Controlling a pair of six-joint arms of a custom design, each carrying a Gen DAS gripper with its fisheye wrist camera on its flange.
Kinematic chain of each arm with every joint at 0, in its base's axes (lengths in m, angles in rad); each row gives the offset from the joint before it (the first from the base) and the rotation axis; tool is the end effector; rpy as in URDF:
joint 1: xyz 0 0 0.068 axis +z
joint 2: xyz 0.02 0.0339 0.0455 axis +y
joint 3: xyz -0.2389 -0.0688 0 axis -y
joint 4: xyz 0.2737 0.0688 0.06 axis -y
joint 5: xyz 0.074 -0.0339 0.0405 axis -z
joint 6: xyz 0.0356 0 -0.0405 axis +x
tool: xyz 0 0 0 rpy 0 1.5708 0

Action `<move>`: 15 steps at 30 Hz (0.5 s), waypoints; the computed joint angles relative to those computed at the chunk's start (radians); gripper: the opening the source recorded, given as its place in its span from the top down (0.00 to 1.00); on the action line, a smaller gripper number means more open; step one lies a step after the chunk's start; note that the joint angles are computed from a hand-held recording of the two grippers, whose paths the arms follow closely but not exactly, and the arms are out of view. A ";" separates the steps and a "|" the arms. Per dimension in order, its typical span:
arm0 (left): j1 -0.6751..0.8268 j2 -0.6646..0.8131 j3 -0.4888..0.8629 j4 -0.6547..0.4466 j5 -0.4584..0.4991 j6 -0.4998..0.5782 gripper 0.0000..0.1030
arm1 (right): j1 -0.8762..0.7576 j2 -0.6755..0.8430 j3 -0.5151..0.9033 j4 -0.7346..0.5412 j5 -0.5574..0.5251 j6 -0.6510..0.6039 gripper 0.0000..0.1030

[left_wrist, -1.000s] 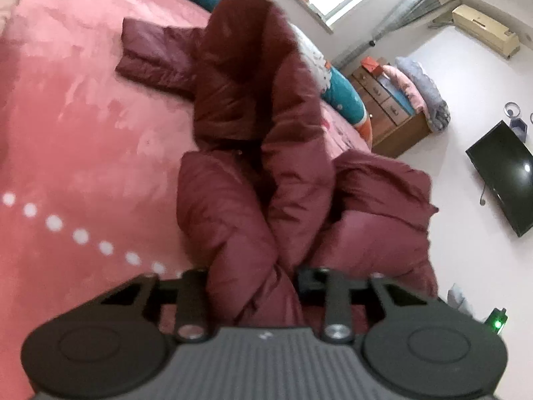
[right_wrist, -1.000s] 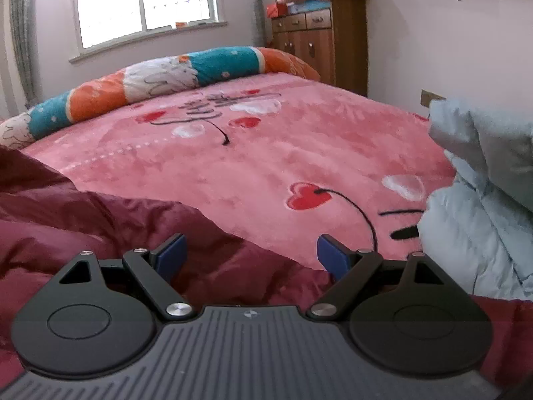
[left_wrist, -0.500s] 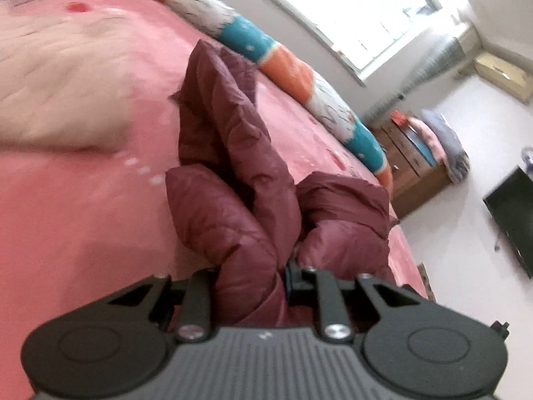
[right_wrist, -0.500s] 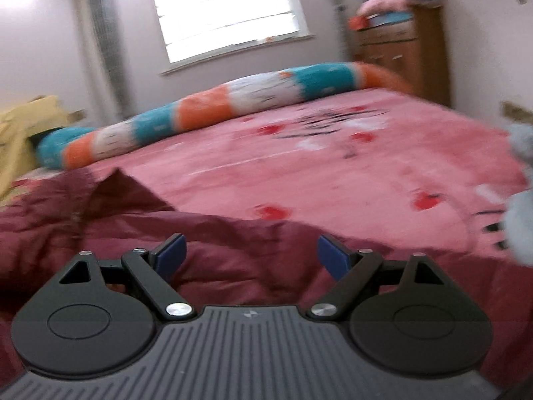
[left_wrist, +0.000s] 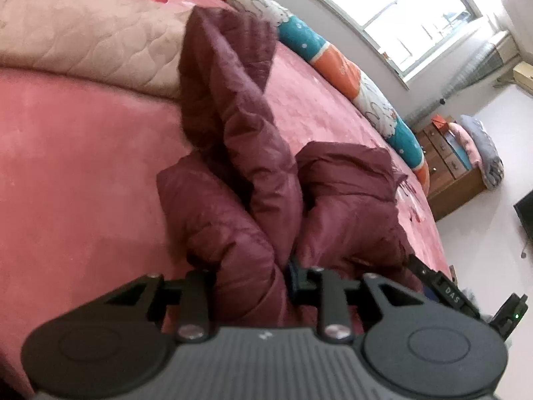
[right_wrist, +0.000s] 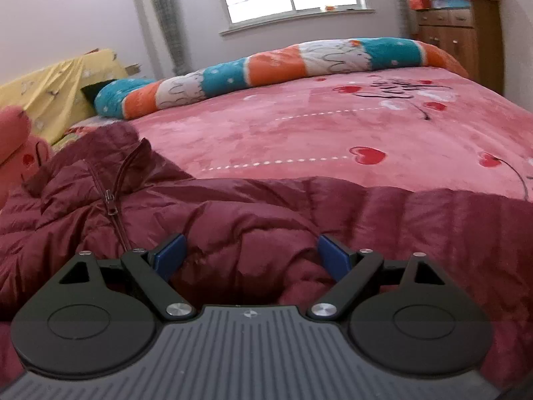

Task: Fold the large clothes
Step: 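Hold the bunched maroon jacket section raised with the left gripper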

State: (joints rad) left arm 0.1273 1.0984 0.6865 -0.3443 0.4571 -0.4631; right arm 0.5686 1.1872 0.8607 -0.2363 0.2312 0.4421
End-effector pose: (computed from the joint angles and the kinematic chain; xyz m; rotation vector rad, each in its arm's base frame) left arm 0.2631 0.0178 0.1989 -0.4525 2.2888 -0.6998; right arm 0.2580 0.1552 0.2461 0.0015 2.1372 0.3527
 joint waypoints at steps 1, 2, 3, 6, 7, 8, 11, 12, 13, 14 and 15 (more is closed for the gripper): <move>0.004 0.000 0.012 -0.016 0.000 0.015 0.66 | -0.003 -0.015 -0.007 -0.007 0.007 0.010 0.00; 0.008 0.001 0.027 -0.035 -0.005 0.030 0.62 | -0.011 -0.026 -0.016 -0.006 0.011 0.017 0.00; 0.013 -0.002 0.032 -0.044 -0.002 0.041 0.57 | -0.016 -0.045 -0.027 -0.014 0.017 0.023 0.00; 0.034 -0.009 0.059 -0.092 -0.002 0.084 0.41 | -0.014 -0.098 -0.066 -0.023 0.039 0.061 0.00; 0.054 -0.045 0.037 -0.116 0.009 0.108 0.37 | -0.013 -0.097 -0.067 -0.021 0.041 0.073 0.00; 0.064 -0.056 0.040 -0.134 0.016 0.122 0.28 | -0.002 -0.089 -0.066 -0.019 0.052 0.087 0.00; 0.087 -0.104 0.049 -0.204 0.006 0.190 0.23 | 0.019 -0.053 -0.055 -0.014 0.090 0.102 0.00; 0.099 -0.116 0.058 -0.225 0.003 0.215 0.22 | 0.016 -0.051 -0.058 -0.016 0.093 0.103 0.00; 0.113 -0.141 0.058 -0.248 0.006 0.231 0.22 | 0.009 -0.027 -0.044 -0.015 0.095 0.105 0.00; 0.130 -0.142 0.075 -0.258 0.010 0.244 0.21 | 0.002 -0.017 -0.037 -0.020 0.095 0.108 0.00; 0.134 -0.150 0.083 -0.264 0.007 0.242 0.19 | -0.004 -0.030 -0.046 -0.027 0.097 0.112 0.00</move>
